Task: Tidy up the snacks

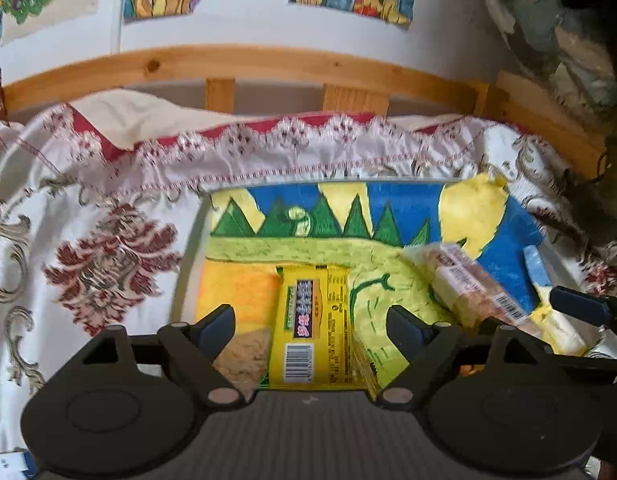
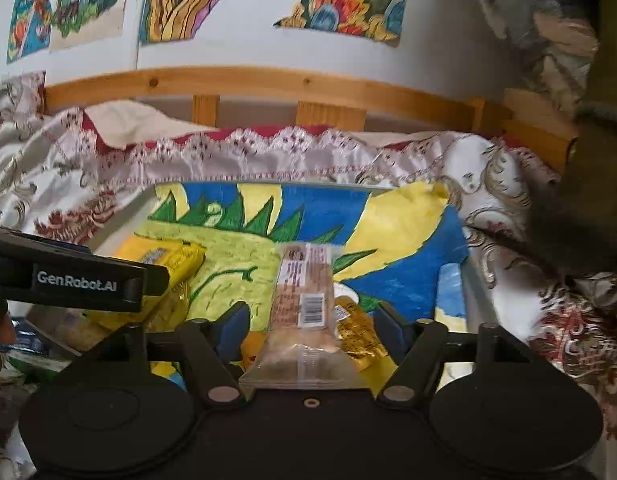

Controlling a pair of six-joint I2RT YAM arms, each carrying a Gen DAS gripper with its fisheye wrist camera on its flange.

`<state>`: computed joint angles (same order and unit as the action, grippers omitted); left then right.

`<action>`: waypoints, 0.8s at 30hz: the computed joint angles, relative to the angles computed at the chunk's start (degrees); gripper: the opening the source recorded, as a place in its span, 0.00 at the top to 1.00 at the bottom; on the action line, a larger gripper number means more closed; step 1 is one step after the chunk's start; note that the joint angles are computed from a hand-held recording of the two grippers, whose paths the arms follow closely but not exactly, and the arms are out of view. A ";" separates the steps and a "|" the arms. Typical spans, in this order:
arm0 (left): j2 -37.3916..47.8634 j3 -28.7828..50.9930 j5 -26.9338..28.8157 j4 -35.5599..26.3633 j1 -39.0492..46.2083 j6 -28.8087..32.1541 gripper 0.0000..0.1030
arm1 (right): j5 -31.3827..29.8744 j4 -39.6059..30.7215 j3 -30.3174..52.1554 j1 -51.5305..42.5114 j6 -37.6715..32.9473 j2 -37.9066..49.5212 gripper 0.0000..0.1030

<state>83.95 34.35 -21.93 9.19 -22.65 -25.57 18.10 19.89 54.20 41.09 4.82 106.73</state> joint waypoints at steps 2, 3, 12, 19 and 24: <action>-3.61 -1.17 -2.40 -1.18 -1.41 -0.64 0.02 | -0.01 0.30 -1.70 0.06 0.45 -2.57 0.20; -5.41 -1.80 -4.01 -1.83 -2.29 -1.10 0.00 | 0.13 0.52 -2.85 0.19 0.80 -4.24 0.16; -25.99 -7.54 -18.57 -16.21 -13.27 -10.58 0.01 | 2.84 -1.78 -14.20 2.96 3.71 -22.88 0.01; -37.88 -6.24 -37.03 -40.71 -32.41 -28.95 0.00 | 7.93 -6.55 -21.05 8.77 7.02 -37.68 0.01; -29.12 2.01 -46.72 -76.09 -50.82 -68.30 0.00 | 14.54 -11.67 -24.68 16.13 9.78 -47.01 0.01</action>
<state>54.83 36.36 -68.64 -66.91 -73.48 -93.87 32.65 8.22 29.52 57.22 14.60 59.73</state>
